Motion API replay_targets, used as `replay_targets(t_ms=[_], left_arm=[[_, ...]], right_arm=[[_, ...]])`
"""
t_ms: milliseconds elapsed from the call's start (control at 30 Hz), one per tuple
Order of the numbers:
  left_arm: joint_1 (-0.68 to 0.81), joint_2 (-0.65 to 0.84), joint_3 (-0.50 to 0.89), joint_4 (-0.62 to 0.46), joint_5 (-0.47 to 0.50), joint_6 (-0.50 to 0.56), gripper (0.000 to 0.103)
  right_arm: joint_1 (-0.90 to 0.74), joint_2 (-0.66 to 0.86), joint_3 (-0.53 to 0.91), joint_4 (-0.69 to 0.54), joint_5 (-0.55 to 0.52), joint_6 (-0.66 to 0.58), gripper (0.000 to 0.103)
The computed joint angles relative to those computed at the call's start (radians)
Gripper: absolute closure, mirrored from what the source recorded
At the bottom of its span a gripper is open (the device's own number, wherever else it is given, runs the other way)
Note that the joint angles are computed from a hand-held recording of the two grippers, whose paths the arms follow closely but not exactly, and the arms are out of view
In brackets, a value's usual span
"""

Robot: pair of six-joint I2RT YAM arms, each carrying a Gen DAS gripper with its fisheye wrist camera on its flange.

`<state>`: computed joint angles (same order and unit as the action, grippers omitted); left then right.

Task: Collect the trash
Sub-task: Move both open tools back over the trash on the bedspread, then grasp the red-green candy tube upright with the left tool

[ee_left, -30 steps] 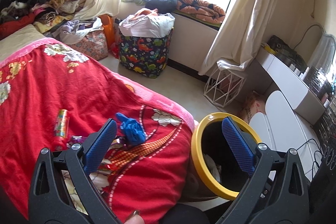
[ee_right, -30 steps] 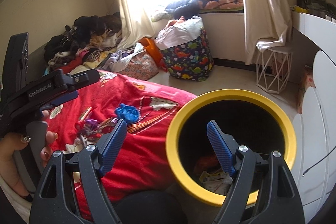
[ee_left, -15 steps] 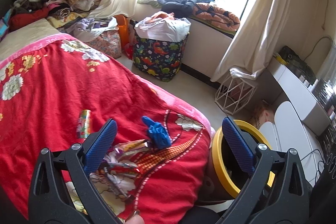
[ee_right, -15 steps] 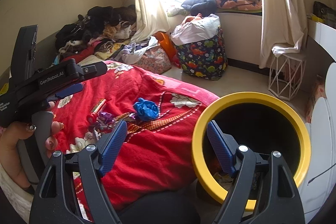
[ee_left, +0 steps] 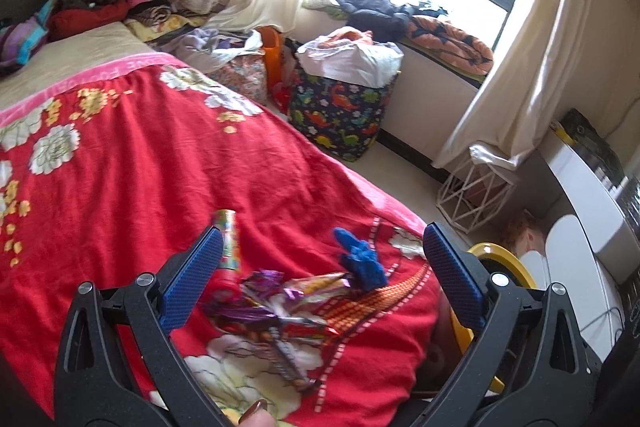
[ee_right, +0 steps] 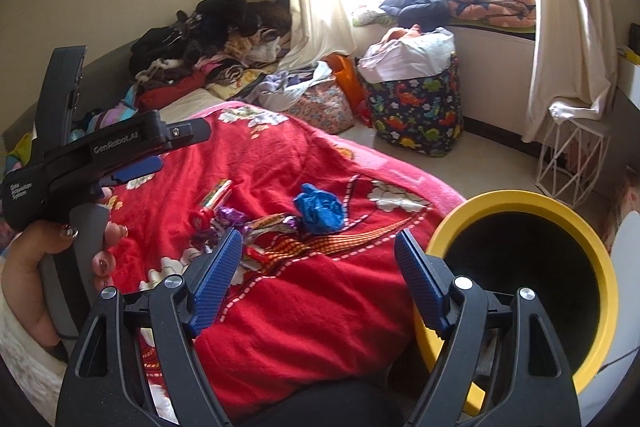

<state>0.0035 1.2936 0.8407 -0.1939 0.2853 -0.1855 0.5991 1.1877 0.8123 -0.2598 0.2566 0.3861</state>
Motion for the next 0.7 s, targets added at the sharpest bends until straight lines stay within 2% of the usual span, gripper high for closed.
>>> replay_targets(t_ms=[133,500,700], left_arm=[[0.050,0.030,0.012,-0.008,0.008,0.016,0.012],[0.143,0.155,0.041,-0.043,0.049,0.043,0.045],[0.154,0.222,0.054,-0.045,0.069,0.046,0.052]], right_arm=[[0.011,0.061,0.019,0.027,-0.040,-0.015,0.034],[0.018,0.260,0.128,0.040,-0.163,-0.074,0.055],[0.025,0.355,0.185,0.042,-0.191,-0.098,0.067]])
